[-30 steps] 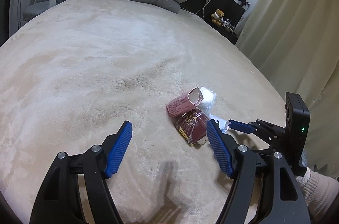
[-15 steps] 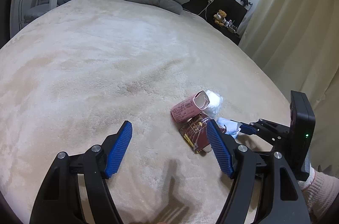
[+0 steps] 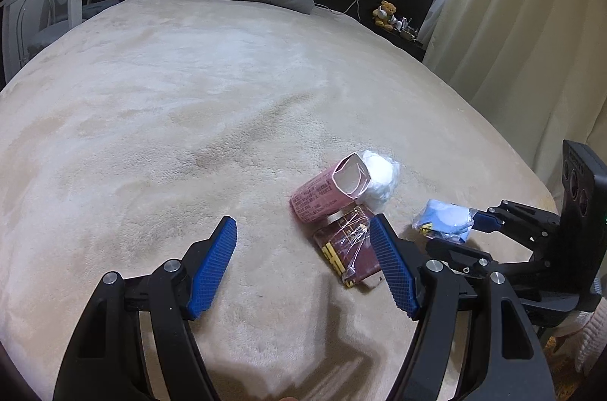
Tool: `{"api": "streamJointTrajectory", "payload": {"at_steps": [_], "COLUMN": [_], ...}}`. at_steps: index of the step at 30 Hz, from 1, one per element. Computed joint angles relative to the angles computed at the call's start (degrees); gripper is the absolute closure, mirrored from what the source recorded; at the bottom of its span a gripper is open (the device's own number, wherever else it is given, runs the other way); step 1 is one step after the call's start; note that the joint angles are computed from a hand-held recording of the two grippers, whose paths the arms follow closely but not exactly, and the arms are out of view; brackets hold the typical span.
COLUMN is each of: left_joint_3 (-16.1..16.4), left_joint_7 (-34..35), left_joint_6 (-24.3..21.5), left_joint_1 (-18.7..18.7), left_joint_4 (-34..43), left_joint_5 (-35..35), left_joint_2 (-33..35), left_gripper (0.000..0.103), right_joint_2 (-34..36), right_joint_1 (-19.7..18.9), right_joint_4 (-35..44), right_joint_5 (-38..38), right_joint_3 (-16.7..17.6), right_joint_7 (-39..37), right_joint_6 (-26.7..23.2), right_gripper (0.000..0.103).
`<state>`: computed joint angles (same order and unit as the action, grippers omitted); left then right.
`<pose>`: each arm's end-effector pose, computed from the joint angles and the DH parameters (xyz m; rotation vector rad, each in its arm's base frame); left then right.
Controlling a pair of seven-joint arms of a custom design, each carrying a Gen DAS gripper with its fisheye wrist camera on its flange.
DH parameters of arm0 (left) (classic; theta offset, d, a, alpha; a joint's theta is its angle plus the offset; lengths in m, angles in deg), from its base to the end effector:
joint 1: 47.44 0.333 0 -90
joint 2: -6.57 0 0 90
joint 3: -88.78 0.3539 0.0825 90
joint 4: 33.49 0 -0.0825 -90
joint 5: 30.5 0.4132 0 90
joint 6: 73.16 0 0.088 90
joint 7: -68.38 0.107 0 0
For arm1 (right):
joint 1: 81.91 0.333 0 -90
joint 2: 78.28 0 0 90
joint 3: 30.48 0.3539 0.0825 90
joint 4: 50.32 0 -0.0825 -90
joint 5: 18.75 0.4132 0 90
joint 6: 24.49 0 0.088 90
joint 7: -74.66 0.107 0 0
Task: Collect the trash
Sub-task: 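Grasp the pink paper cup with the left tool while the right tool holds the cloth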
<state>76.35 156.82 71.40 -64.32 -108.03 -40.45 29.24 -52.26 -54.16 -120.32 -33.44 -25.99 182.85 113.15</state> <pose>0.6896 -0.3401 0.6550 -1.5543 2.1842 -1.1916 0.6740 0.4035 0.6329 -2.0230 1.4178 -0.5666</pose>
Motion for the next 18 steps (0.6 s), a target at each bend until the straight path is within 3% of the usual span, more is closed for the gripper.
{"api": "streamJointTrajectory", "payload": {"at_steps": [8,12,18], "left_joint_3": [2.4,3.9,3.7], "left_joint_7": [-3.2,-6.4,-6.5], "left_joint_6": [-0.3,-3.3,-5.8], "left_joint_1": [-3.8,-5.4,-5.8], "left_joint_4": [5.1,9.1,14.5], "left_joint_5": [6.9,10.5,11.8], "left_joint_2": [4.1,6.8,10.5], "left_gripper": [0.032,0.032,0.032], "right_joint_2": [-3.8,-5.4,-7.1], "right_joint_1": [-1.1,-1.6,-2.3], "right_joint_4": [-4.9,-6.9,-9.0], "right_joint_5": [0.6,1.0,1.2], "right_joint_3": [0.3,0.5,0.8], "right_joint_7": [1.5,2.3,3.3], "right_joint_6": [3.6,5.1,6.8], "right_gripper": [0.056,0.056,0.056]}}
